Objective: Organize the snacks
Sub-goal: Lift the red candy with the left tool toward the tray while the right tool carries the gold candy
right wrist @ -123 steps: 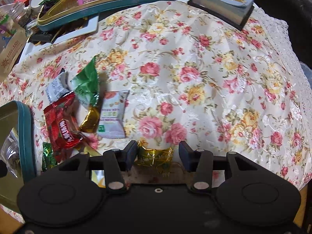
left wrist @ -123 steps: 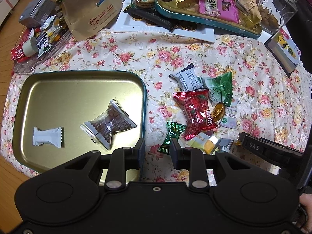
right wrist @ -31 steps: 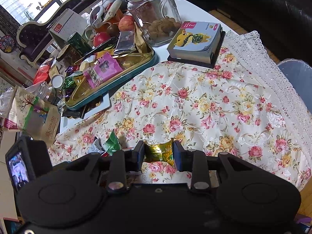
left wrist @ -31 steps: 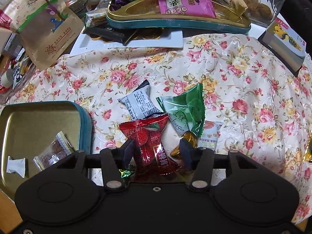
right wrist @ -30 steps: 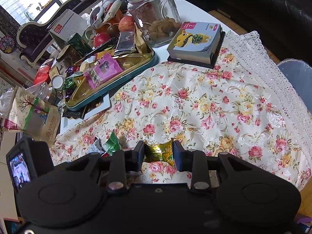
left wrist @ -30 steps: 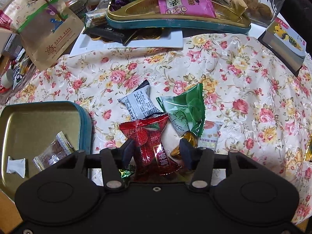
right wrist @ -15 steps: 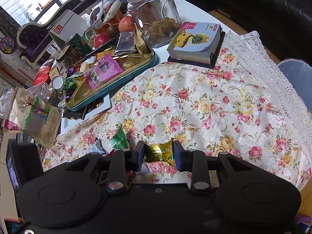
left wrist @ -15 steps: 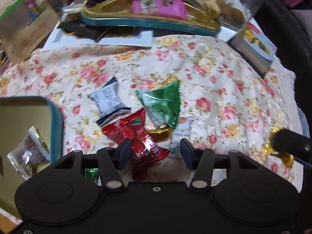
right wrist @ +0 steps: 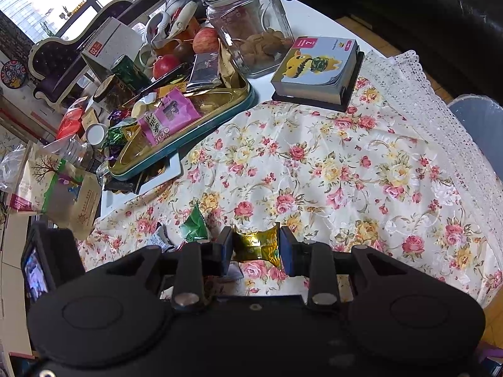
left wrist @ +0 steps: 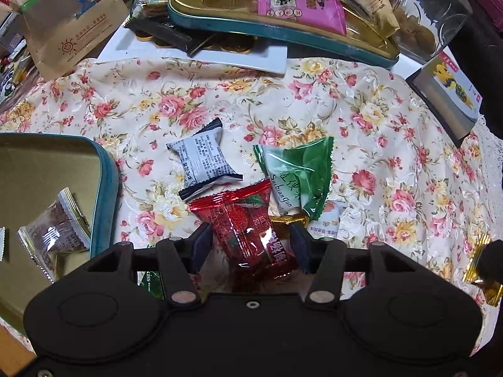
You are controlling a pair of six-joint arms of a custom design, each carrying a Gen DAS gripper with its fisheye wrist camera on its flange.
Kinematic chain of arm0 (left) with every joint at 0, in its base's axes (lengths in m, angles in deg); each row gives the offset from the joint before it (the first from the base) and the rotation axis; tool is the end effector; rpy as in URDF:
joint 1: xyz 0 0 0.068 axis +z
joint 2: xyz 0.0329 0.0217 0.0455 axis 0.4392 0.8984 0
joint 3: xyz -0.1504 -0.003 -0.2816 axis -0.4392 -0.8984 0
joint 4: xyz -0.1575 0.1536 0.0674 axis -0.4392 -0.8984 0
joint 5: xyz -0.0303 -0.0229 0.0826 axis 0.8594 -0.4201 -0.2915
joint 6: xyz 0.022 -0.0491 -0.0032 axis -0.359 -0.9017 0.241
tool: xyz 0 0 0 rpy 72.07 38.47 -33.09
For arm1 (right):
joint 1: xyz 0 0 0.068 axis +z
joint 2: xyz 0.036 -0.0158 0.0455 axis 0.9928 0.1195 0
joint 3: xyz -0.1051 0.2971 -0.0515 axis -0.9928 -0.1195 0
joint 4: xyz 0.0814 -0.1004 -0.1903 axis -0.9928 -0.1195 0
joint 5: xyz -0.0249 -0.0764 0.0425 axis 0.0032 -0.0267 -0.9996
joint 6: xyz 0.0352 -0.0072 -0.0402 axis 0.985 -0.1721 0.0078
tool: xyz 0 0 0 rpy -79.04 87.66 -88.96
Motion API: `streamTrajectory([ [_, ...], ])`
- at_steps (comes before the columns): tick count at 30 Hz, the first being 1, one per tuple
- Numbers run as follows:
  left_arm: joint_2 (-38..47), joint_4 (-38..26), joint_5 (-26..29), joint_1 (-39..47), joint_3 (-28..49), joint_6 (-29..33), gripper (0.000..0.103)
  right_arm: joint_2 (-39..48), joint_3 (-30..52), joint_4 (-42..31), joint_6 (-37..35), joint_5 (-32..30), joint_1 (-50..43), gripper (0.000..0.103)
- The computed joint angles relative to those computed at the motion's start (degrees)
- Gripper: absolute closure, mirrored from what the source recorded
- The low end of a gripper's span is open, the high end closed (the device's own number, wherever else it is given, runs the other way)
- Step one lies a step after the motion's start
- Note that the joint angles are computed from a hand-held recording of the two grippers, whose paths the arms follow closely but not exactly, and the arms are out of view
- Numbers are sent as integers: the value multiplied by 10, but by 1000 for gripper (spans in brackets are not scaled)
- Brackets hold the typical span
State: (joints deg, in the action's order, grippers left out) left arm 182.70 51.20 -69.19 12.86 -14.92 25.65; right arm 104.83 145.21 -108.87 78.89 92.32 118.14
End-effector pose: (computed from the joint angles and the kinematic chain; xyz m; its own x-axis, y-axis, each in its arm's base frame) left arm 0.3662 -0.0897 0.1562 -0.9167 0.2730 -0.2917 0.3098 0.9468 -0.0873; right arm 0.2506 0.1612 0.2509 -0.5835 0.7201 -0.3755 0.6470 0.6917 0.3209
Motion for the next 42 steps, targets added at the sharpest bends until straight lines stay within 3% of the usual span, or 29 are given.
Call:
streamTrajectory([
  [7, 16, -16, -1, -12, 8, -11, 45, -5, -3, 0, 4, 2, 0, 70],
  [11, 5, -11, 10, -15, 0, -2, 61, -7, -2, -2, 5, 5, 0, 70],
  [30, -97, -84, 90, 30, 34, 29, 61, -1, 14, -24, 25, 22, -6, 70],
  [42, -92, -143, 57, 132, 140, 29, 61, 58, 74, -38, 7, 14, 9, 70],
])
